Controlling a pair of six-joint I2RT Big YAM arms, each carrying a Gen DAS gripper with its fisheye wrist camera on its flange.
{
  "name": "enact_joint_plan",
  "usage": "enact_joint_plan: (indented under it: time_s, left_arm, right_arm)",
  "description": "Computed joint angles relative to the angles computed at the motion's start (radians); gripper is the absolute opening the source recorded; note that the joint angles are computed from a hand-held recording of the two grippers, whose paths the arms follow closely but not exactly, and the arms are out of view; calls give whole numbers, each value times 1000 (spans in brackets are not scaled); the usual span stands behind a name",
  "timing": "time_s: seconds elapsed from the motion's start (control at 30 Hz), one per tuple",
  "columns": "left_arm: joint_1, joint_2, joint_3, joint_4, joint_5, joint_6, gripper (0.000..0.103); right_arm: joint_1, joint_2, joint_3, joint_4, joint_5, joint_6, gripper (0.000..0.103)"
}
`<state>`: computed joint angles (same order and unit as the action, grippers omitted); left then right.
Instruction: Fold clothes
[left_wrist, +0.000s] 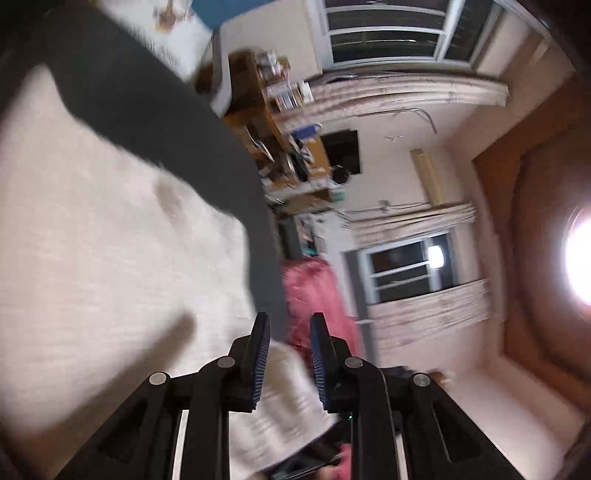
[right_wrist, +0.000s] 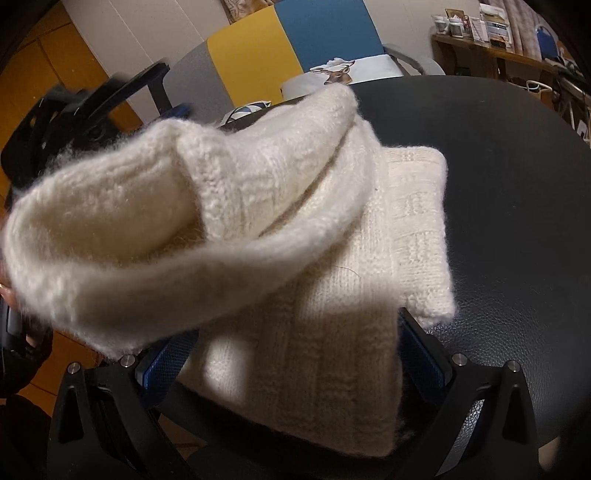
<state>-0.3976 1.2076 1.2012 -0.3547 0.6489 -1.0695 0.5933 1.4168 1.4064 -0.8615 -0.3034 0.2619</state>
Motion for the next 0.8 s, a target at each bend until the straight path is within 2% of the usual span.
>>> enact_joint_plan:
  time_s: [0.13, 0.23, 0.3, 0.37, 0.57, 0.6, 0.63, 0.7, 0.73, 0.8]
  left_arm:
    - [24, -73, -1, -225, -106, 192, 20]
    - [38, -113, -32, -273, -101, 214, 20]
    - [44, -137, -49, -322, -110, 261, 20]
    - [48, -162, -62, -376, -128, 307, 20]
    - [133, -279, -148, -476, -81, 371, 20]
    - [159, -292, -155, -475, -49, 376, 20]
    - [186, -304, -160, -475, -15, 382, 20]
    - [225, -312, -136, -487, -11, 431, 21]
    - [228, -306, -120, -493, -30, 460, 21]
    - [235, -263, -69, -507, -70, 524, 21]
  right_arm:
    - [-9, -15, -8, -8, 3, -16, 103]
    - [0, -11, -4, -23, 2, -36, 103]
    - [24, 6, 17, -44, 30, -58, 103]
    - [43, 30, 46, -47, 8, -45, 103]
    - [135, 73, 84, -10, -35, -39, 103]
    - [138, 70, 84, -13, -52, -48, 103]
    - [135, 65, 84, -35, -63, -64, 103]
    - [121, 51, 86, -91, -73, -100, 103]
    - [109, 36, 89, -128, -50, -114, 103]
    - [82, -13, 76, -156, -40, -124, 103]
